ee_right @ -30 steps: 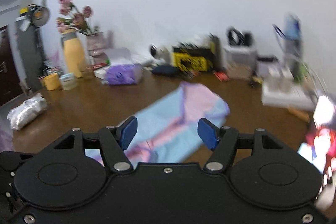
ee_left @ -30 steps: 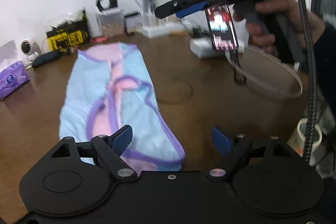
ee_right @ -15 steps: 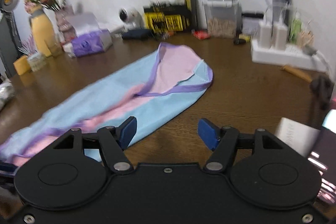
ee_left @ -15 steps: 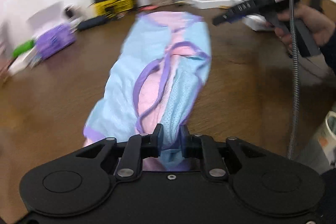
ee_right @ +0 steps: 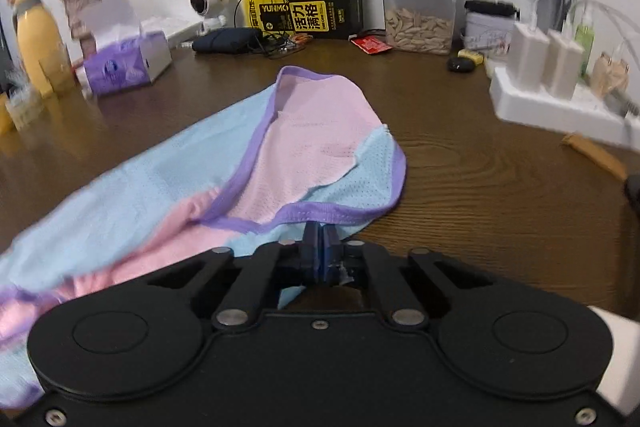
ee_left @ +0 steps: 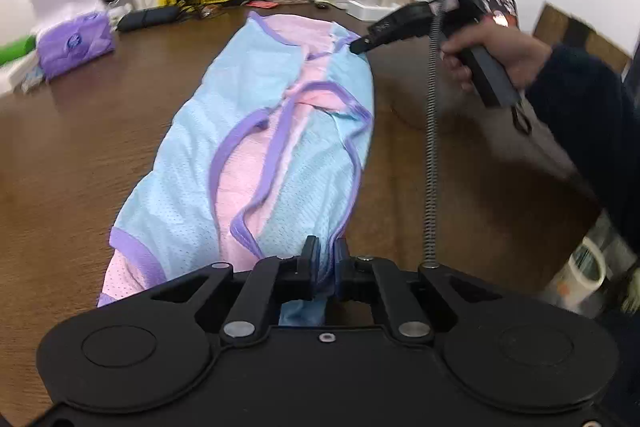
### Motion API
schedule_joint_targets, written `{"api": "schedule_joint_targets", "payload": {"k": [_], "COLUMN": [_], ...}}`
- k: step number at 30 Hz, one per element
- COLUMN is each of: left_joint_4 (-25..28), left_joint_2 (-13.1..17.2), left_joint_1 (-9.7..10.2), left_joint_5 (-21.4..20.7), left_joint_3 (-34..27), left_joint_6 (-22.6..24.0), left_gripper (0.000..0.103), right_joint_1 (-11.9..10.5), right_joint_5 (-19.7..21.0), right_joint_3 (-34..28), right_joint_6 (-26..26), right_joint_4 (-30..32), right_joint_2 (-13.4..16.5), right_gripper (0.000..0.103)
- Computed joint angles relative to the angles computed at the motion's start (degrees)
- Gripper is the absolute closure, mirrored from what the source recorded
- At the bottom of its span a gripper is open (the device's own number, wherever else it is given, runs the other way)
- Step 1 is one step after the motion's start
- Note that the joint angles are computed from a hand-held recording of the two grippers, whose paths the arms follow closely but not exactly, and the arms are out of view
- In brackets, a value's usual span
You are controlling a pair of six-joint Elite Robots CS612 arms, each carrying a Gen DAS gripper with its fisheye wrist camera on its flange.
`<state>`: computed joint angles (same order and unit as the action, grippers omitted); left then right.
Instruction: Fold clothes
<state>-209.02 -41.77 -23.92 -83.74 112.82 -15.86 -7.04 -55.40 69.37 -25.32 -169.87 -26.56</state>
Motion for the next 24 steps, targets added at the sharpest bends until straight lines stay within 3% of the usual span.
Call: {"api": "schedule_joint_targets", "payload": {"k": [6, 8, 9, 13, 14, 15, 17, 19, 21, 24], "left_joint_4": [-8.09, -9.15, -8.77, -7.25, -7.23, -7.7, -9.59, -10.54, -11.41, -10.94], "left_joint_2": [0.41, 0.46, 0.36, 0.29, 0.26, 0.28, 0.51, 0.95, 1.4, 2.01], "left_joint_1": [2.78, 3.54, 4.08, 4.53, 4.46, 4.31, 4.31, 3.93, 3.57, 3.8], "left_joint_5": [-0.49, 0.91, 0.95, 4.11, 4.42, 4.21, 2.53, 2.13, 1.71, -3.13], "left_joint_3": [1.35, 1.66, 1.86, 2.27, 2.33, 2.31, 2.29, 1.71, 1.09, -0.46], "left_joint_6": [-5.06, -7.4, -7.97, -9.75, -10.04, -9.47, -6.74, -4.56, -2.38, 0.65], "left_gripper": [0.1, 0.1, 0.1, 0.099, 0.099, 0.098, 0.088, 0.038, 0.033, 0.033], "right_joint_1": [1.45, 2.74, 3.98, 9.18, 10.12, 10.82, 10.62, 10.03, 8.44, 5.23], "right_joint_5": [-0.57, -1.46, -2.63, -13.97, -16.89, -18.78, -16.93, -14.14, -10.24, -2.96], "right_joint_3": [-2.91, -4.74, -6.27, -12.36, -13.51, -14.35, -12.93, -10.65, -4.72, 3.88], "right_joint_6": [3.29, 2.02, -1.1, -12.98, -14.35, -15.43, -15.5, -15.09, -14.92, -15.85], "right_joint_4": [-2.73, -1.43, 1.77, 9.13, 8.59, 8.08, 6.26, 3.9, -3.32, -7.63], "right_joint_2": [-0.25, -0.13, -0.11, 2.39, 3.28, 3.96, 3.25, 2.04, -0.61, -5.05], "right_gripper": [0.1, 0.1, 0.1, 0.094, 0.09, 0.078, 0.064, 0.034, 0.024, 0.024]}}
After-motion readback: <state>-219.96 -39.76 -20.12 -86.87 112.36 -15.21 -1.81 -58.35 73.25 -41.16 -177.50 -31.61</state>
